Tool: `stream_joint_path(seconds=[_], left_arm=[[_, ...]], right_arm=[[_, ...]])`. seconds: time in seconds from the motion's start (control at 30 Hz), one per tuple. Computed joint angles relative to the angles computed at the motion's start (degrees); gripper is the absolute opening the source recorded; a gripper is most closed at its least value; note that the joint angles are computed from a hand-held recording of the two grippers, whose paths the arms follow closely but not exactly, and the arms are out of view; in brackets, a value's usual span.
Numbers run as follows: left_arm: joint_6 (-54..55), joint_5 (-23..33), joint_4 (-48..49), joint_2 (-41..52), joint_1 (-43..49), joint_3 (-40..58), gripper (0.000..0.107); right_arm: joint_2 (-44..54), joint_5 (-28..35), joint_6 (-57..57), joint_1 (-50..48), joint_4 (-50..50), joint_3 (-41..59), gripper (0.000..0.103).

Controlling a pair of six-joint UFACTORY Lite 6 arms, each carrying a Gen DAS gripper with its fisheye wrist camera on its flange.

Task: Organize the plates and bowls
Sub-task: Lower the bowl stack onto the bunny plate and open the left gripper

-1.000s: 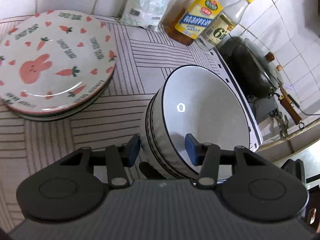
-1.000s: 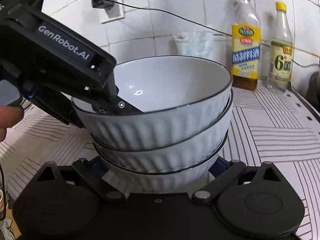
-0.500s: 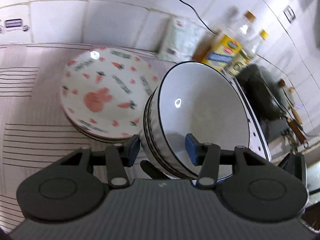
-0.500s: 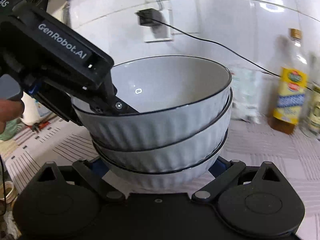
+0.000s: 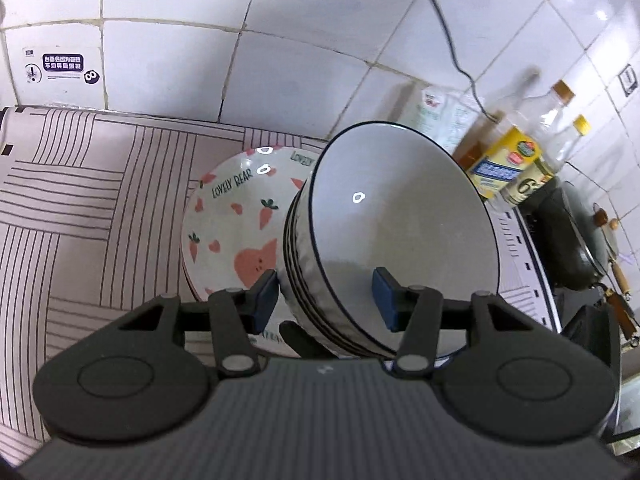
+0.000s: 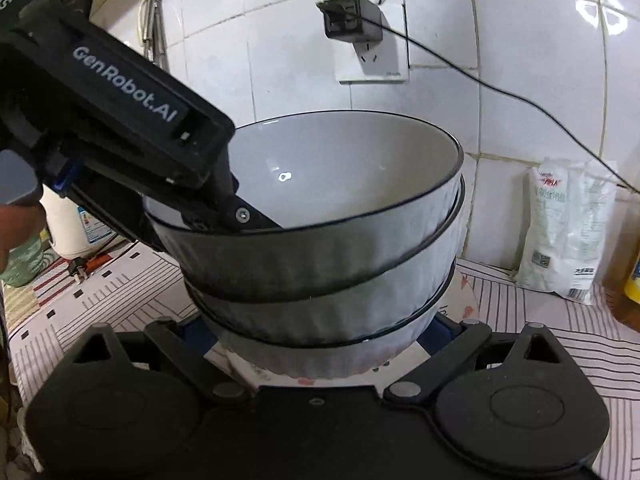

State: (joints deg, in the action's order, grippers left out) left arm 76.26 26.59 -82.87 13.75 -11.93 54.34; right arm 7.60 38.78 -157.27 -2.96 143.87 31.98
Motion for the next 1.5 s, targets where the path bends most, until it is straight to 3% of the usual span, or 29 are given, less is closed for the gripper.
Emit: stream_joint_path(seconds=[0.27,0.67,0.83,1.0,1.13,1.27,1.43,1.5], left_arm=[[-0.7,2.5,0.0,11.2,1.1,9.8,0.05],[-2.4,-1.6,2.2,17.0,-0.1,14.5,0.051],[3.5,-3.9,-3.4,16.2,-1.2,12.8,0.051],[16.8,-5.1,-18.6,14.3,-1.7,8.4,0.049],[26.6,-8.2,-28.3,12.5,-3.1,6.3,0.048],[38.6,-11.0,-40.7,7.8,-3.6,2.4,0.048],[45.3,-14.3,-47.4,-0.2,-3.5,-3.1,0.051],[43.4,-15.5,-45.1,-4.2,-3.4,-5.7,0.052]], right_arm=[[9.0,-1.0,-2.2,-0.6,-0.2,7.9,0.1],[16.7,-4.8,-0.5,1.2,-1.1,14.9,0.1],[17.7,-6.6,-1.5,2.0,0.4,16.4,0.1],[18.3,-8.9,0.3,2.8,-0.3,18.4,0.099],[14.1,-9.4,-5.2,4.1,7.1,14.0,0.099],[4.5,-9.1,-19.3,6.5,19.9,5.2,0.099],[-4.8,-12.0,-10.7,4.5,14.8,-0.6,0.099],[-8.3,-13.6,-6.8,2.7,11.7,-2.5,0.099]])
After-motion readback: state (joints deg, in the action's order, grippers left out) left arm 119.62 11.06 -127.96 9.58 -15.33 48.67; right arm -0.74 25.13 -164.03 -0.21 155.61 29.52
